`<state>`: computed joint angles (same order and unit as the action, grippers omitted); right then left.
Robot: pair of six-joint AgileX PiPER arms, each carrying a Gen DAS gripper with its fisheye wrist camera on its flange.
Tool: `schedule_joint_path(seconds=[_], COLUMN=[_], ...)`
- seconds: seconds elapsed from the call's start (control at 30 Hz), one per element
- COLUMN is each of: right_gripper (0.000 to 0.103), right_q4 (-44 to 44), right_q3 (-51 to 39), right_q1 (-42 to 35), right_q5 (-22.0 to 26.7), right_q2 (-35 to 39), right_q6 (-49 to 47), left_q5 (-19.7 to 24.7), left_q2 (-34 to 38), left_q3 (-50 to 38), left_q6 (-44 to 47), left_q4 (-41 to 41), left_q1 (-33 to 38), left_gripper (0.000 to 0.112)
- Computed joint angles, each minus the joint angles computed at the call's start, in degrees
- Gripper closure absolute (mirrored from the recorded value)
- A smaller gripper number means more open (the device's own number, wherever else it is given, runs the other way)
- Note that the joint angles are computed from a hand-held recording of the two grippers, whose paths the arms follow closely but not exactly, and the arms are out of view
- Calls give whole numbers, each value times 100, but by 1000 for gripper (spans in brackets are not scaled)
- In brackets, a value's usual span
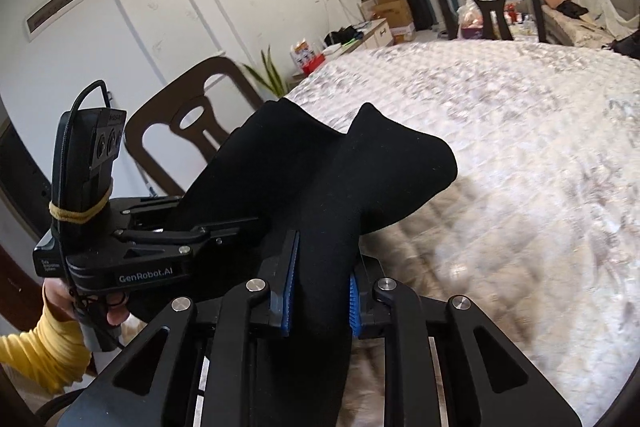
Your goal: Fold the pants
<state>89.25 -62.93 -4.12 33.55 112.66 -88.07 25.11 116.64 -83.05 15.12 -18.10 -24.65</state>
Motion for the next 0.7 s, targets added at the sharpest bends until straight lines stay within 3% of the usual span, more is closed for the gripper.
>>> schedule_joint_path(seconds=[0.43,0.7], right_gripper=[83,83], right_q4=[100,-276], right_q3=[-108,-545], right_q1=[-590,-874], right_q5=[-132,-180], right_q2=[-144,159], right_q6=[-80,333], left_q5=[655,1203], left_q2=[784,1513], left_q3=[-1576,-2800], left_q6=[-320,-685], left_q4=[-5,99], left_q1=[-555,-732], left_gripper=[82,82])
